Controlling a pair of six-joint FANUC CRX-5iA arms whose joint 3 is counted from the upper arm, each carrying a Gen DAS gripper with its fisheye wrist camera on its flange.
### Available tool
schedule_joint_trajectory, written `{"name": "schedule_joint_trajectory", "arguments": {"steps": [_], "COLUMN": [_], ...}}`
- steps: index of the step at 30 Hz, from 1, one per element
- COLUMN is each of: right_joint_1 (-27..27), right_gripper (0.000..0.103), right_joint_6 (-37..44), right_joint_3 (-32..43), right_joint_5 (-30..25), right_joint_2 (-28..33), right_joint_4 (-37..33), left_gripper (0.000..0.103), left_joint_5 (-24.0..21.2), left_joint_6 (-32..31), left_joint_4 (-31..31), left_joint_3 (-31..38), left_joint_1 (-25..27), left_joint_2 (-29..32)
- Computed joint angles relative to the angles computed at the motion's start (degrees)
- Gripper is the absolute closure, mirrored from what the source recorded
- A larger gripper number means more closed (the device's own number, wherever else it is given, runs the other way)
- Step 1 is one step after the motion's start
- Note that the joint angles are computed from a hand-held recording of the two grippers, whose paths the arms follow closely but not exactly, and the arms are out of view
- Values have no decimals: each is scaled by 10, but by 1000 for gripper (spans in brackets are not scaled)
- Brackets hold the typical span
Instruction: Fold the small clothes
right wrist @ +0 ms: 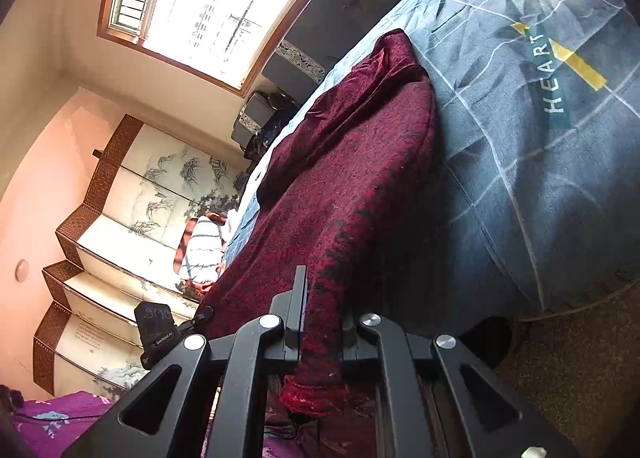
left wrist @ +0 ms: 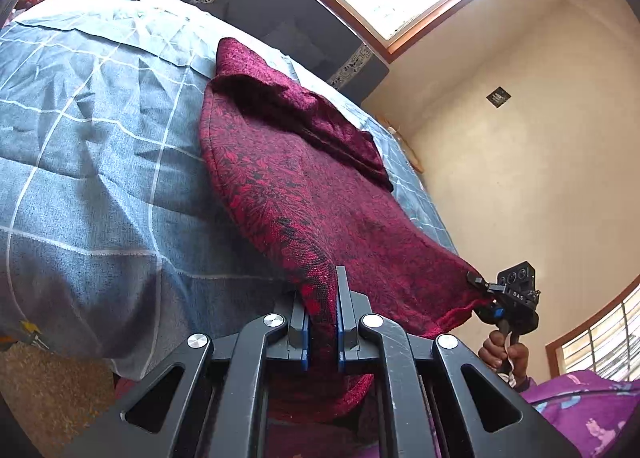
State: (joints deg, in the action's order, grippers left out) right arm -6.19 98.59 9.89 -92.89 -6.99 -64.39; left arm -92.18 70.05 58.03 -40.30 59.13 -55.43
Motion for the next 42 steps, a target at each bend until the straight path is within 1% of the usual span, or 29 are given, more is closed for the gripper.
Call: {"name": "schedule_joint_trajectory", "arguments": {"steps": [1, 2, 5, 7, 9, 10, 12, 13, 15, 18, 19, 20, 21, 23, 25, 26, 27, 29, 30, 31, 32, 33, 34, 35, 36, 38, 39, 41, 42], "right_joint_1": [-1, 0, 1, 12, 44, 62, 86, 99, 120, 146, 155, 163, 168, 170, 167, 160, 153, 135, 124, 114, 106, 100, 94, 87, 82, 80, 80, 87, 92], "right_gripper": [93, 93, 93, 93, 93, 93, 93, 93, 93, 93, 93, 93, 92, 89, 87, 85, 83, 79, 72, 57, 43, 27, 25, 25, 25, 25, 25, 25, 25], "right_joint_6": [-4, -7, -9, -20, -24, -31, -57, -75, -111, -176, -191, -206, -218, -243, -274, -283, -279, -251, -234, -219, -207, -196, -189, -181, -175, -165, -155, -145, -135], "right_joint_3": [11, 25, 80, 136, 200, 231, 309, 349, 432, 546, 579, 605, 624, 654, 656, 654, 638, 575, 539, 507, 478, 456, 443, 434, 431, 425, 419, 413, 403], "right_joint_5": [-4, -3, 1, 10, 33, 45, 52, 56, 57, 56, 54, 55, 56, 53, 56, 59, 68, 107, 132, 156, 177, 195, 204, 204, 198, 186, 180, 161, 155], "right_joint_2": [4, 9, 39, 77, 119, 141, 202, 233, 302, 398, 426, 451, 472, 510, 531, 537, 536, 510, 493, 476, 460, 446, 437, 432, 429, 419, 411, 398, 388], "right_joint_4": [-1, -2, -23, -27, -6, 9, 23, 37, 57, 90, 105, 122, 127, 124, 112, 92, 67, 17, -8, -29, -44, -54, -62, -75, -84, -72, -65, -30, -15], "left_gripper": [94, 94, 94, 94, 93, 93, 93, 93, 93, 92, 92, 92, 88, 86, 83, 82, 80, 70, 58, 46, 42, 36, 30, 25, 14, 12, 12, 12, 12], "left_joint_5": [14, 48, 146, 218, 284, 310, 356, 373, 399, 421, 428, 432, 432, 432, 419, 409, 407, 409, 410, 414, 424, 444, 456, 456, 458, 483, 486, 481, 473], "left_joint_6": [-7, 9, 21, 30, 35, 36, 43, 49, 82, 121, 126, 128, 136, 152, 159, 162, 156, 137, 126, 115, 111, 107, 102, 98, 103, 116, 119, 138, 162], "left_joint_4": [4, 1, 1, -8, -14, -20, -49, -65, -105, -141, -144, -142, -150, -164, -158, -155, -145, -112, -89, -66, -49, -38, -31, -26, -34, -67, -85, -131, -169], "left_joint_3": [8, 19, 55, 91, 128, 149, 195, 218, 259, 298, 302, 304, 309, 317, 319, 323, 319, 306, 298, 290, 283, 273, 270, 275, 281, 288, 296, 311, 322], "left_joint_1": [-11, -42, -121, -174, -215, -229, -256, -266, -279, -289, -291, -293, -294, -295, -293, -291, -289, -285, -282, -281, -281, -283, -285, -285, -284, -285, -284, -278, -274], "left_joint_2": [10, 25, 80, 133, 191, 221, 282, 314, 372, 447, 468, 484, 500, 523, 537, 543, 543, 533, 530, 525, 517, 507, 502, 502, 501, 492, 489, 484, 482]}}
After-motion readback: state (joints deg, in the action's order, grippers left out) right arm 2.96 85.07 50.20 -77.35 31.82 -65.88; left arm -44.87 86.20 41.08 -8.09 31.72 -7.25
